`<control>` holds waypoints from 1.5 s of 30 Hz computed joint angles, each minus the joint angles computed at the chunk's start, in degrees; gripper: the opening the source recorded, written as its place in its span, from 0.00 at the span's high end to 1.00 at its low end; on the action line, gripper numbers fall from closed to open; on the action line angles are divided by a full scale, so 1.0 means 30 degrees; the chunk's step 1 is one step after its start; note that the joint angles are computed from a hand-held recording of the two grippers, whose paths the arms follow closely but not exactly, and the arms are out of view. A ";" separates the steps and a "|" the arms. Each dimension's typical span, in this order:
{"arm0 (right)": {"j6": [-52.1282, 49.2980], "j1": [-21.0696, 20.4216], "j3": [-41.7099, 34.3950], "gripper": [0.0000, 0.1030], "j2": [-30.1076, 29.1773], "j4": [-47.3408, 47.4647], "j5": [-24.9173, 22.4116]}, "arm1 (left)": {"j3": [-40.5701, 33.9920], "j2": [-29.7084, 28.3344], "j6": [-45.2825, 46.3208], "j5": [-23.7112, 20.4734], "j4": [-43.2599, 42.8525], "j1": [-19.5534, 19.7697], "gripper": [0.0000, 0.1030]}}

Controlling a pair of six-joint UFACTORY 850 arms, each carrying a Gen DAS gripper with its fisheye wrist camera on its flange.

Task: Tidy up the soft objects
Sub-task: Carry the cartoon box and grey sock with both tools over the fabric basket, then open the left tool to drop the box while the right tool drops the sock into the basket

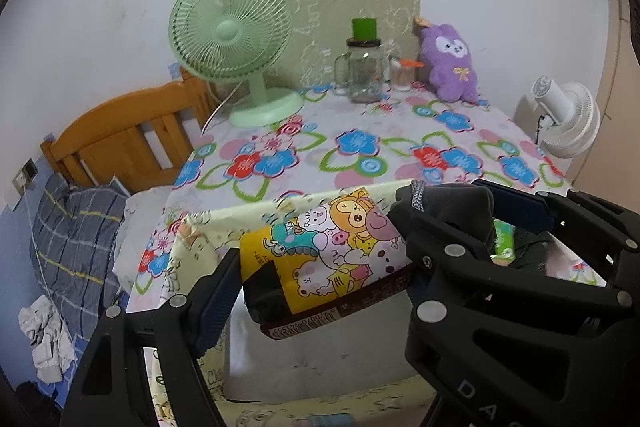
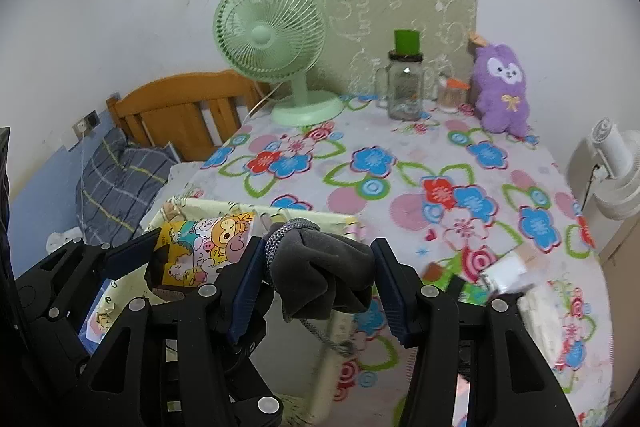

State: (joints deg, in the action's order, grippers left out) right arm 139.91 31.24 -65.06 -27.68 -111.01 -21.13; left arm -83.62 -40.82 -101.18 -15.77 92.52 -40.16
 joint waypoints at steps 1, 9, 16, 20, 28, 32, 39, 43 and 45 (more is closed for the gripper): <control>-0.0082 0.0003 -0.0146 0.45 -0.0150 0.0086 0.0129 | -0.0044 -0.0079 0.0344 0.0057 -0.0352 0.0074 0.21; -0.1413 0.0046 -0.1221 0.45 -0.1362 0.0929 0.0795 | -0.0326 -0.0701 0.2053 0.0753 -0.2353 0.0707 0.20; -0.5925 0.0212 -0.2119 0.45 -0.2007 0.5027 0.0668 | -0.0718 -0.1131 0.4859 0.1506 -0.4926 0.1032 0.19; -0.7210 0.0148 -0.2210 0.45 -0.2020 0.6300 0.0553 | -0.1042 -0.1330 0.6073 0.1641 -0.6197 0.1045 0.19; -0.8015 -0.0076 -0.2691 0.38 -0.2342 0.6759 0.1120 | -0.1473 -0.1567 0.8677 0.1207 -0.9256 0.1142 0.05; -0.7719 -0.0101 -0.2882 0.28 -0.2496 0.6270 0.1370 | -0.1374 -0.1494 0.9196 0.1209 -1.0051 0.1257 0.02; -1.0149 -0.0008 -0.3556 0.22 -0.2960 0.8135 0.1172 | -0.1220 -0.1355 1.1594 0.1021 -1.2017 0.1253 0.01; -1.1805 -0.0016 -0.3784 0.21 -0.3023 0.9792 0.1253 | -0.0979 -0.1122 1.0882 0.0984 -1.1463 0.1196 0.01; -1.2246 -0.0069 -0.3741 0.21 -0.2915 1.0383 0.1556 | -0.0725 -0.0914 0.9213 0.1015 -0.9933 0.1135 0.01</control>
State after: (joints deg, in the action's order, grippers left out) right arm 103.17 31.03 -76.29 -36.42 -79.87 -16.46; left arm -85.80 -43.56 -73.54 -12.73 62.72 -36.75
